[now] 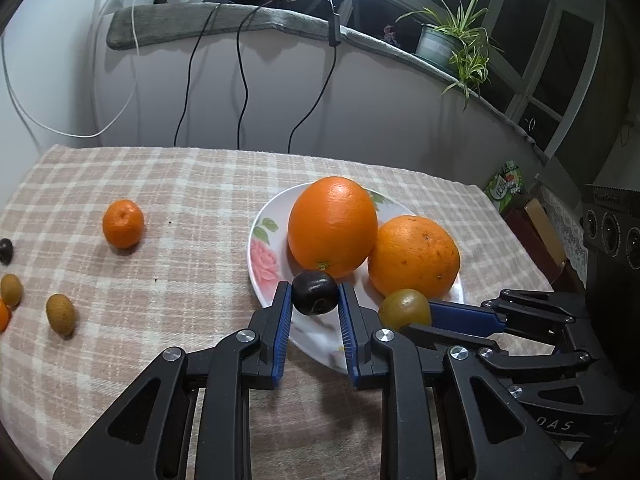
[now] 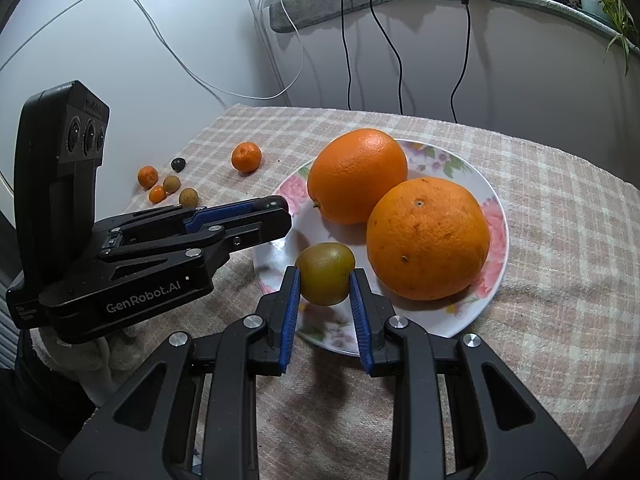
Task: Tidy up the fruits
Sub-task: 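Open the right gripper to drop the kiwi while the left releases the plum onto the plate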
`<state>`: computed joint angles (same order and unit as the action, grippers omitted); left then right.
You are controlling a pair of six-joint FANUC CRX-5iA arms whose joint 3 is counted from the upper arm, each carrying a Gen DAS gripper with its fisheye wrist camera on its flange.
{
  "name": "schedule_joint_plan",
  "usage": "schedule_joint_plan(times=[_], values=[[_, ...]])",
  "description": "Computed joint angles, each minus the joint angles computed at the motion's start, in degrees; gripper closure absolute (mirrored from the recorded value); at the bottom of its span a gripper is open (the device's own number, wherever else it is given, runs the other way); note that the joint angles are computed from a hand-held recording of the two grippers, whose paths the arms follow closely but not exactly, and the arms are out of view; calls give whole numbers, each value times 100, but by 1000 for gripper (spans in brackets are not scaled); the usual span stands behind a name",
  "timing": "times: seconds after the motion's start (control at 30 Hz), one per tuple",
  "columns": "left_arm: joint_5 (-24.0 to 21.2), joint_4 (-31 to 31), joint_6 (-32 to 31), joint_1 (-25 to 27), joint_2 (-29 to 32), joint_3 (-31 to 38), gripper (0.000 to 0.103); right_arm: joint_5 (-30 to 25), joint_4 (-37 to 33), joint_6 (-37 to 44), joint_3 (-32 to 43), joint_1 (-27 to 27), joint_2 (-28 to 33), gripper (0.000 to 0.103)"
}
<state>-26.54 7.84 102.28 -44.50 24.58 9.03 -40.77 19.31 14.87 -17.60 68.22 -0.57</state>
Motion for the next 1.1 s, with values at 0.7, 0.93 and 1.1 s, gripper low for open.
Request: schedule_joint_plan(times=[0.7,0.93,1.1], values=[[-55,-86,32,-17,21,89,76,-216,307,-89,38,92,30,56],[-29,-236,196,-24,-38,65,56,-286,376,-125,57,126,44,43],[-41,-307,286,-34,-56,79,56,-324,439,-129,66,145,49,36]])
